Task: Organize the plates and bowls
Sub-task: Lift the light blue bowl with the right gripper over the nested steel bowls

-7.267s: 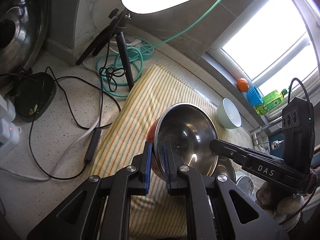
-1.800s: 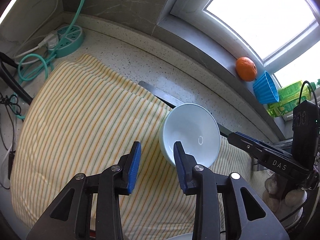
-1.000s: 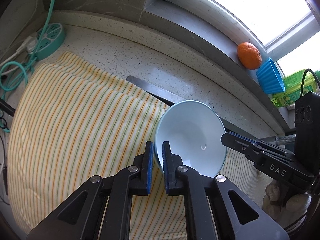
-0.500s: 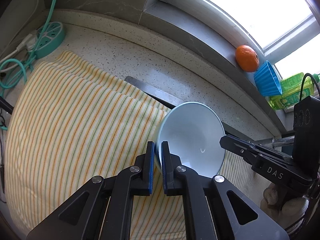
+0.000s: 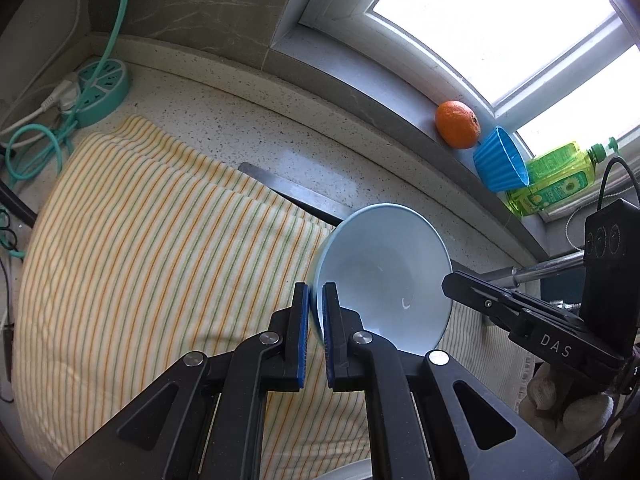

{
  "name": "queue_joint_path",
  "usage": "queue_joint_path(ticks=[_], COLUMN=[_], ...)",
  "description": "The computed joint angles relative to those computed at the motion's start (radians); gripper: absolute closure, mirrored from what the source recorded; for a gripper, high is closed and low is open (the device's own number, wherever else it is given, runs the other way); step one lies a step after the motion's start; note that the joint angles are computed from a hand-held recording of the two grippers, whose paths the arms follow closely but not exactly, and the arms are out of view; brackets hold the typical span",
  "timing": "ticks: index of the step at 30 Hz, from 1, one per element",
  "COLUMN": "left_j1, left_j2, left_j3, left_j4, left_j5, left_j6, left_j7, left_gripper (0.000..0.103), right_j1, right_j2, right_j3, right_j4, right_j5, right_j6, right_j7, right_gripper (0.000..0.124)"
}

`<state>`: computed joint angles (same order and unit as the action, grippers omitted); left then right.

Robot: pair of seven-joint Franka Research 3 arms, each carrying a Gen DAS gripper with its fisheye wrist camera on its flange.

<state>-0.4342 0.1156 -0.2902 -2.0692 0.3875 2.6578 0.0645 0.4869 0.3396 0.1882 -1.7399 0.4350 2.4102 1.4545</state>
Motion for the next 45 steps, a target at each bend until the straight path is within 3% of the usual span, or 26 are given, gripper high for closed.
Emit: queue_joint_path(ticks=[18, 45], left_j1=[-0.002, -0.064], left_j2=[-0.210, -0.519], left_j3=[-0.050, -0.074], left_j4=[-0.144, -0.444], left_j5=[0.042, -0.187], left_j6=[0.017, 0.043], left_j7=[-0.034, 0.057], left_gripper=[0.098, 0.098], right_j1=[0.048, 0.173], right_j2=[-0.248, -0.399], right_j3=[0.021, 0.079], right_j4=[-0.233, -0.433], right_j5=[0.039, 0.046], right_j6=[0.099, 0.206], right_j7=[0.068, 0.224], right_gripper=[0.120, 0.119])
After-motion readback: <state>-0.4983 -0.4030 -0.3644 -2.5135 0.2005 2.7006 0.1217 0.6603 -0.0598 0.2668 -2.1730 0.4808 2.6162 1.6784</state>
